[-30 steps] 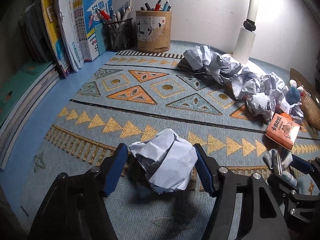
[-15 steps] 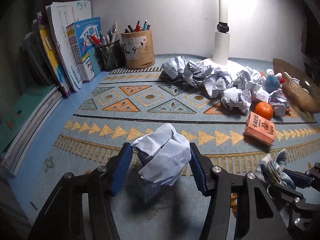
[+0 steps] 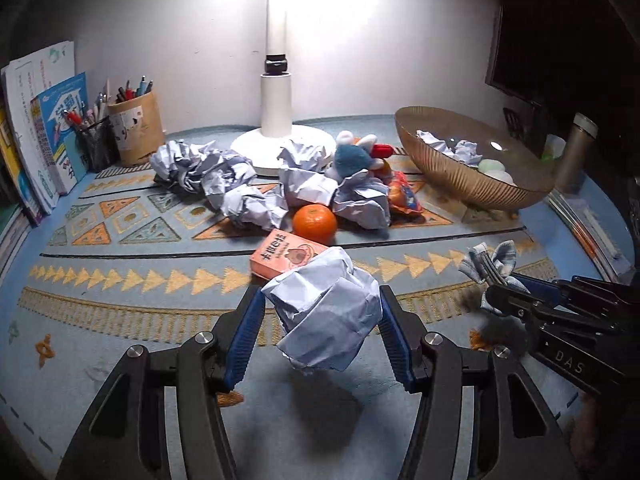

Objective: Organize objects
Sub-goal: 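Grasp a paper ball with the left gripper while the right gripper grasps the plaid cloth, then drop the paper ball and plaid cloth into the amber bowl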

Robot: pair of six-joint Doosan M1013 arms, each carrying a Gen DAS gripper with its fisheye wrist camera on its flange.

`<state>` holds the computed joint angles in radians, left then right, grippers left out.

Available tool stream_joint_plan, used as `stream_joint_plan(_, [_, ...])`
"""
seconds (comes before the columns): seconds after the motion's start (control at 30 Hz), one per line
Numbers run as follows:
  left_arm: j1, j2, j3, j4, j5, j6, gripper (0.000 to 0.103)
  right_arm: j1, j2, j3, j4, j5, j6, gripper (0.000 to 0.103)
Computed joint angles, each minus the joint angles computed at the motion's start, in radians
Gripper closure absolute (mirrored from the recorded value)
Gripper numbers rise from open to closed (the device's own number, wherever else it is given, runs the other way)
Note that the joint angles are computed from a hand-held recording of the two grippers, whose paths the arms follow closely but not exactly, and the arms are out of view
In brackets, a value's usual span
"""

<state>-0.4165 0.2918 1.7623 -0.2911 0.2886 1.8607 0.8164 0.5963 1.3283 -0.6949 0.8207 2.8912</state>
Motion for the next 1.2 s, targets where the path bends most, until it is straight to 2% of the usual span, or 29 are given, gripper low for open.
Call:
stream_joint_plan(0.17, [-0.014,0.029,-0.023,-0.132,0.038,0.101,0.049,-0.018,-0.02,0.046,0.013,-0.032,0.039,0.076])
stream_joint_plan(0.23, [-0.019,0.038,-0.028,-0.112,0.042,0.077,0.049,-0.019,-0.022,0.051,0.017,-0.023,0.036,0.066])
stream_joint_plan(0.27, [-0.019,0.042,-0.029,-0.128,0.047,0.09,0.049,-0.018,-0.024,0.056,0.014,-0.023,0.04,0.052])
stream_joint_plan(0.3, [-0.018,0.045,-0.031,-0.147,0.053,0.106,0.049,-0.016,-0.029,0.065,0.0,-0.028,0.057,0.043])
stream_joint_plan(0.43, [-0.022,0.048,-0.032,-0.119,0.051,0.082,0.049,-0.017,-0.031,0.074,0.027,-0.039,0.04,0.041])
stream_joint_plan(0.53, [-0.024,0.049,-0.034,-0.094,0.054,0.059,0.049,-0.015,-0.015,0.052,0.06,-0.009,0.002,0.042])
stream_joint_plan(0.57, [-0.025,0.049,-0.034,-0.085,0.055,0.051,0.049,-0.011,-0.01,0.043,0.054,0.01,0.002,0.042])
stream_joint_plan(0.63, [-0.028,0.048,-0.033,-0.082,0.049,0.055,0.049,-0.006,-0.003,0.034,0.041,0.018,-0.011,0.052])
stream_joint_plan(0.73, [-0.032,0.049,-0.035,-0.063,0.049,0.041,0.049,-0.004,0.004,0.023,0.048,0.008,-0.056,0.077])
stream_joint_plan(0.77, [-0.031,0.048,-0.036,-0.072,0.052,0.046,0.049,-0.004,0.003,0.024,0.046,0.0,-0.061,0.081])
stream_joint_plan(0.83, [-0.031,0.047,-0.041,-0.094,0.06,0.061,0.049,0.0,0.001,0.025,0.028,0.002,-0.051,0.084])
stream_joint_plan(0.97, [-0.041,0.03,-0.053,-0.124,0.038,0.101,0.049,0.0,-0.04,0.062,-0.025,-0.05,0.017,0.084])
stream_joint_plan(1.2, [-0.075,0.046,-0.151,-0.214,0.029,0.213,0.049,-0.01,-0.111,0.075,-0.247,0.028,0.191,0.084])
